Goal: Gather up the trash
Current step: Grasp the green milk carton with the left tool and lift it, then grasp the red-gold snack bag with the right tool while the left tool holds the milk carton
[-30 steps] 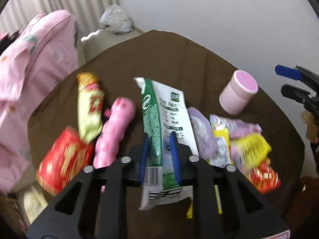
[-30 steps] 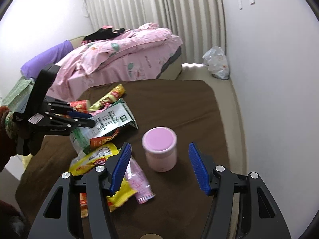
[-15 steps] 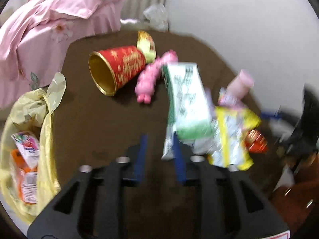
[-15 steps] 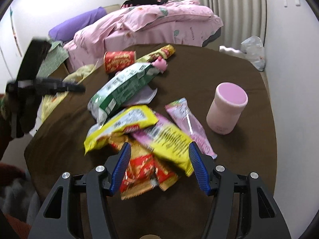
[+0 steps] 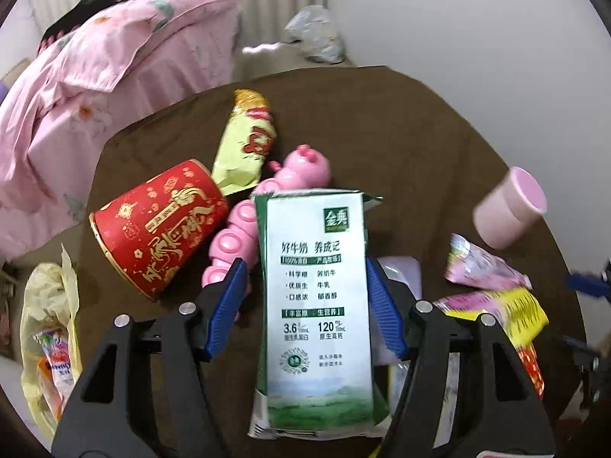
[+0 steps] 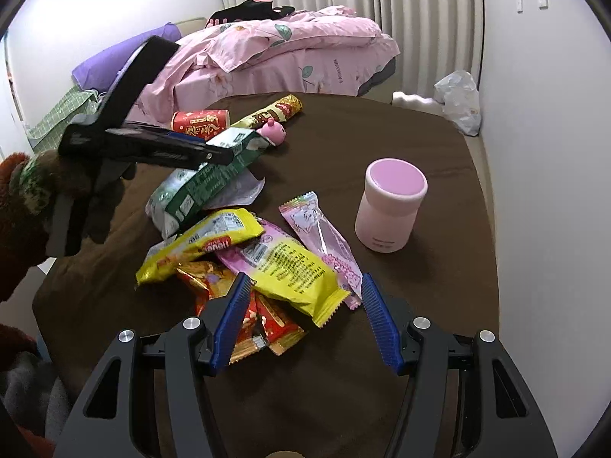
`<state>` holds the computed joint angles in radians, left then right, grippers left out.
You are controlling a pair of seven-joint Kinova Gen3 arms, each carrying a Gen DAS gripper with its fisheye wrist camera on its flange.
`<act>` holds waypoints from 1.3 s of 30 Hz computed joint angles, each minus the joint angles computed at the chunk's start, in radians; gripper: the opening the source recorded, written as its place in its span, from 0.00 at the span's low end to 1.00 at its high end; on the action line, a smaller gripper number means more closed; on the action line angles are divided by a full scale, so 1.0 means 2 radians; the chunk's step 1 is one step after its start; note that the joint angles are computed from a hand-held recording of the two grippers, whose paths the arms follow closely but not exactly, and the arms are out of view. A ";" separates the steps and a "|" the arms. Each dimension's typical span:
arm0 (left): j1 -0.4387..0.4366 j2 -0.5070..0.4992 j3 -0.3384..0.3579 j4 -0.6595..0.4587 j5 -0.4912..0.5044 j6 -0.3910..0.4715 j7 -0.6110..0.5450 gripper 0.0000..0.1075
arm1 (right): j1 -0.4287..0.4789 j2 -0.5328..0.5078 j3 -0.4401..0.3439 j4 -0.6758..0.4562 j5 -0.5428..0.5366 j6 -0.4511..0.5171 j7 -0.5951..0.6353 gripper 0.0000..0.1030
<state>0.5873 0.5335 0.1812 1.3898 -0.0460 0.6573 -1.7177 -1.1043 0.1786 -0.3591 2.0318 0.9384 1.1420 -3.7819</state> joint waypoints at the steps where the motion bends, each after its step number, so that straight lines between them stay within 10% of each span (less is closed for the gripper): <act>1: -0.009 0.004 0.006 -0.008 0.008 0.014 0.001 0.55 | -0.001 0.001 0.000 0.000 0.000 0.001 -0.001 0.55; 4: -0.068 0.006 0.055 -0.007 0.057 0.043 -0.043 0.48 | -0.003 0.004 0.000 -0.001 -0.004 0.008 0.001 0.55; 18: -0.212 -0.168 0.062 0.228 0.298 -0.042 -0.254 0.48 | -0.014 0.017 0.019 -0.004 0.016 -0.055 -0.023 0.55; 26: -0.183 -0.174 0.030 0.263 0.287 -0.064 -0.243 0.48 | -0.010 0.037 0.023 -0.032 0.015 -0.096 0.029 0.55; 39: -0.193 -0.165 0.031 0.260 0.298 -0.055 -0.250 0.49 | 0.031 0.000 0.020 0.041 0.070 -0.191 -0.069 0.55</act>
